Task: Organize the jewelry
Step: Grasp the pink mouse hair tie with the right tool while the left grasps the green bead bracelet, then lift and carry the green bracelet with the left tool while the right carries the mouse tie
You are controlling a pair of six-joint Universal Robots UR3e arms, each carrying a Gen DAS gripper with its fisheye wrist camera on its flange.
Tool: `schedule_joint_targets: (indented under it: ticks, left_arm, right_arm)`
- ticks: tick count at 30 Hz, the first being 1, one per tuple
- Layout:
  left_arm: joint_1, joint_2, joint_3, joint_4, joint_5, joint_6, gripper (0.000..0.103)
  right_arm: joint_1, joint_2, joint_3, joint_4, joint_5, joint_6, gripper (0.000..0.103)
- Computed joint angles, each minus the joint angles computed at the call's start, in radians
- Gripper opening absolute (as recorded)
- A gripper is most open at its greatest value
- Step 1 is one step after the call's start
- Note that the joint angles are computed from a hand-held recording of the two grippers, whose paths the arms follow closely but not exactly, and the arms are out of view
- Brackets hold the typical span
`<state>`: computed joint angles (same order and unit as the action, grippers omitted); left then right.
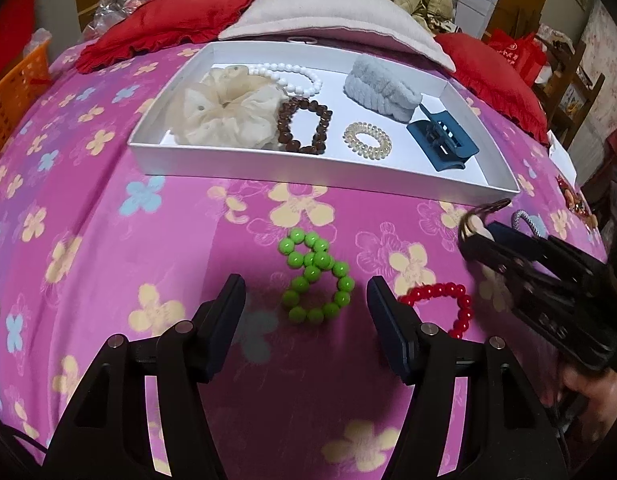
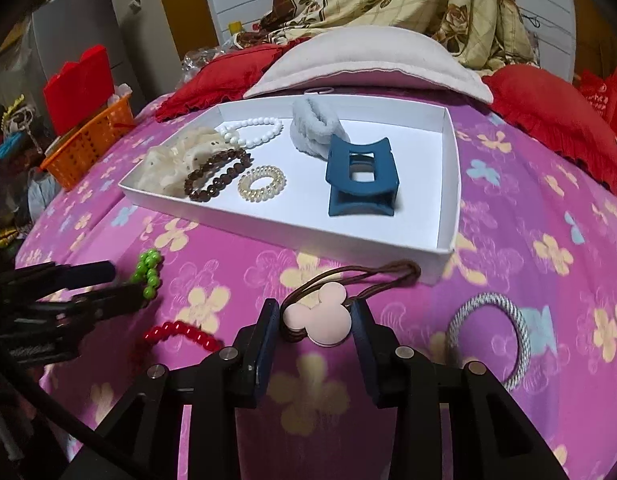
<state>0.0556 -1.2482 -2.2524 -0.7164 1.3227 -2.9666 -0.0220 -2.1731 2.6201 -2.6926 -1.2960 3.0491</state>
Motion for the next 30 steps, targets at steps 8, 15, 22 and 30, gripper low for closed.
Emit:
schedule_joint_targets:
  ticks: [8,15,22,30]
  left_arm:
    - [-0.046,-0.063,0.012,0.064,0.056,0.003,0.016]
    - [-0.006,-0.022,0.017,0.004,0.013,0.013,0.008]
    - [0.018,0.038,0.015,-0.037,-0.007,0.026,0.008]
    - [0.051,0.098,0.015,-0.084,-0.033,0.041,0.008]
  right_arm:
    - [0.048,-0.102,-0.017,0.082,-0.047,0.025,0.035]
    - [0.165,-0.052,-0.061,0.048,-0.185,0.071,0.035]
    - [0.219,-0.054,-0.081,0.053,-0.253,0.084,0.035]
    - [0.237,-0.074,-0.089,0.076,-0.27,0.09,0.035]
